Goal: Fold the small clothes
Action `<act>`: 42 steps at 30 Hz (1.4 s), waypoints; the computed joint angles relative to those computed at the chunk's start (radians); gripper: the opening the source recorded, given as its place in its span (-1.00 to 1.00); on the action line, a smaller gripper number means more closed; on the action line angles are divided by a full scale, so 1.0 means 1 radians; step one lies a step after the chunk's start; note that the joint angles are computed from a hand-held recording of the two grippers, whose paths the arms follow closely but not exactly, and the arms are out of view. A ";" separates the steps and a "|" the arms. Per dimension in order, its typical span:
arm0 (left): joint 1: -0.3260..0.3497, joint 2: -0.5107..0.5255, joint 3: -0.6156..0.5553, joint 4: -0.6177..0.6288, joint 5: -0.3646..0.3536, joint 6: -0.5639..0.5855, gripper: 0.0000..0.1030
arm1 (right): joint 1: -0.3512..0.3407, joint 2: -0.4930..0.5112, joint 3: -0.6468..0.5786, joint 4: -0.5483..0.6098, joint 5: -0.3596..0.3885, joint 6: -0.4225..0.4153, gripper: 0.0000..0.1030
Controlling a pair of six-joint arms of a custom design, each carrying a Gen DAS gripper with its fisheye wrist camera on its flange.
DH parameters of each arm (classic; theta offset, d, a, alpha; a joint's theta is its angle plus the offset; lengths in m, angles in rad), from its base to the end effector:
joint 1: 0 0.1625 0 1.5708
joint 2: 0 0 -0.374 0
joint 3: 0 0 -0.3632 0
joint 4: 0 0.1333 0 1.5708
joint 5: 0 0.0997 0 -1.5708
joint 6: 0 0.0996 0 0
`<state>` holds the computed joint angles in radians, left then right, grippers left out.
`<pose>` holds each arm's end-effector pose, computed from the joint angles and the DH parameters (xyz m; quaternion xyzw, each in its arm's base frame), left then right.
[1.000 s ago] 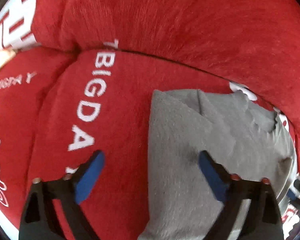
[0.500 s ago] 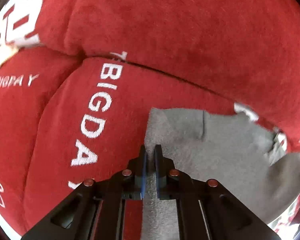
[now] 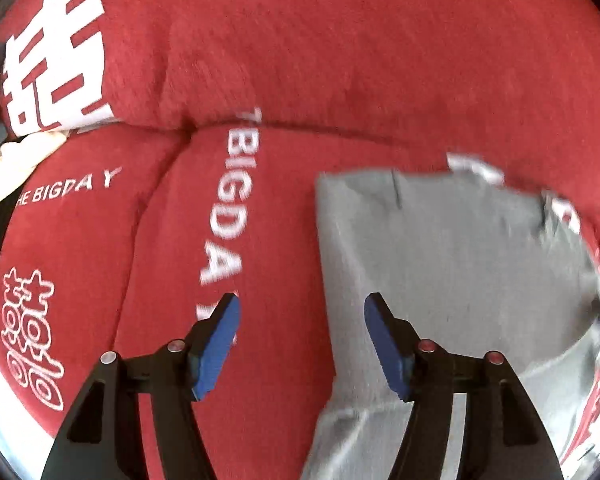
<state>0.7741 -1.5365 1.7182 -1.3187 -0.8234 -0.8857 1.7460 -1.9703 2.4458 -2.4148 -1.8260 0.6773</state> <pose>-0.1668 -0.4442 0.3625 0.0380 0.9118 -0.1322 0.3870 0.1597 -0.2816 0.2868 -0.2648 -0.9387 0.2172 0.0388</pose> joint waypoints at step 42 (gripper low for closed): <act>-0.228 -0.151 0.133 0.190 -0.186 -0.154 0.41 | 0.107 -0.045 0.053 -0.038 -0.169 0.250 -0.56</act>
